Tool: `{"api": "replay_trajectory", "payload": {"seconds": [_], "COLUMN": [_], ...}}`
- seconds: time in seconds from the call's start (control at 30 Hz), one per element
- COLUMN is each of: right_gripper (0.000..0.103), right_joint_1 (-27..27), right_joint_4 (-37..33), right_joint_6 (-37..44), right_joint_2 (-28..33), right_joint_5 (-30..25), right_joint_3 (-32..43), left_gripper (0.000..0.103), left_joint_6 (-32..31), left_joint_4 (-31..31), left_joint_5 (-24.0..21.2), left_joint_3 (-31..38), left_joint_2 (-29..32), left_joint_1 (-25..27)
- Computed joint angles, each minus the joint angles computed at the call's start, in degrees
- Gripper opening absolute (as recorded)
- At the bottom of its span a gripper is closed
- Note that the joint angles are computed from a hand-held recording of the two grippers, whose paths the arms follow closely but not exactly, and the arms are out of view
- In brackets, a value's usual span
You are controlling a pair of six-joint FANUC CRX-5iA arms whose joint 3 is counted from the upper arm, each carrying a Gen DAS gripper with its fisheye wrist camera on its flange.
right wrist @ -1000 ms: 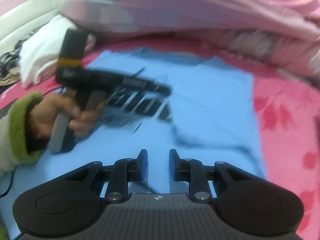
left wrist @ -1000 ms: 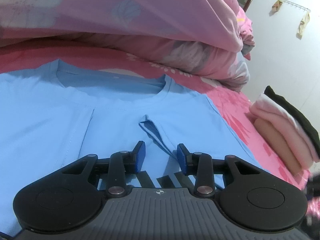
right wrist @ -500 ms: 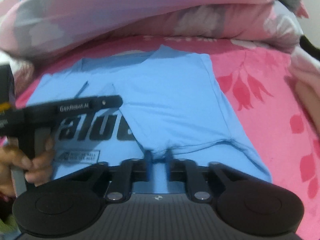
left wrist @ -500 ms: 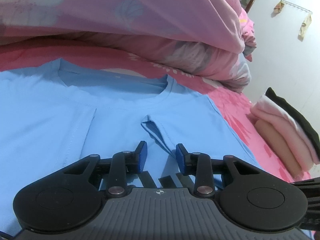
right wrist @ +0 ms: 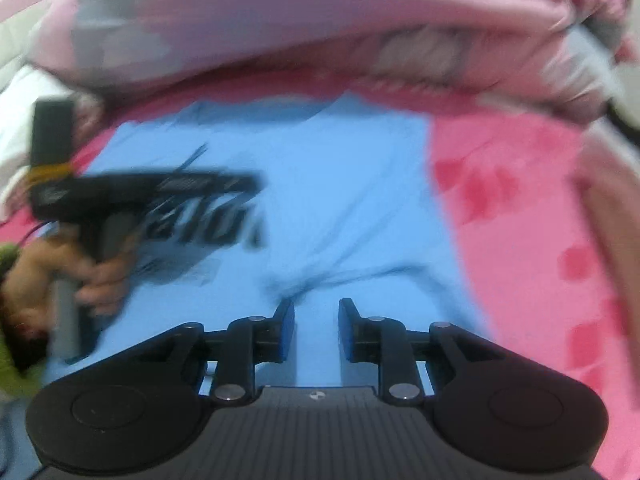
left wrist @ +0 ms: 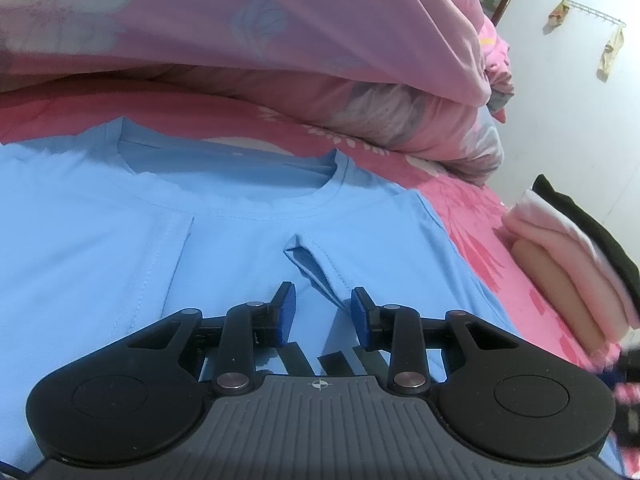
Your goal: Fold clothes
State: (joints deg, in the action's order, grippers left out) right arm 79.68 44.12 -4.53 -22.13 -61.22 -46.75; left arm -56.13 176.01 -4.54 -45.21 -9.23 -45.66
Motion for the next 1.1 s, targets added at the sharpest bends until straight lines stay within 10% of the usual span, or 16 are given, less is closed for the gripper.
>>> {"api": "replay_trajectory", "payload": {"seconds": [0.27,0.4,0.93,1.1], "right_gripper": [0.024,0.025,0.024,0.024], "right_joint_1": [-3.5,-2.2,-18.5,-20.9], "right_joint_4": [3.3,-0.2,10.9,3.3], "right_joint_6": [-2.1,-6.5,4.5,9.3], "right_joint_2": [0.6,-2.5,8.0,8.5], "right_joint_5": [-6.0,-12.9,5.7,5.8], "right_joint_3": [-6.8,-4.5,1.8,1.2], "left_gripper": [0.029,0.029,0.029,0.029], "left_joint_6": [9.5,4.5,12.9,17.4], "left_joint_4": [-9.1,-4.2,-12.9,-17.7], "left_joint_5": [-3.0,-1.1,-4.2,-6.3], "left_joint_3": [-2.6,-1.2,-3.6,-4.8], "left_joint_2": [0.1,-0.1,0.2,0.6], "left_joint_1": [1.3,0.5,2.1,3.3]}}
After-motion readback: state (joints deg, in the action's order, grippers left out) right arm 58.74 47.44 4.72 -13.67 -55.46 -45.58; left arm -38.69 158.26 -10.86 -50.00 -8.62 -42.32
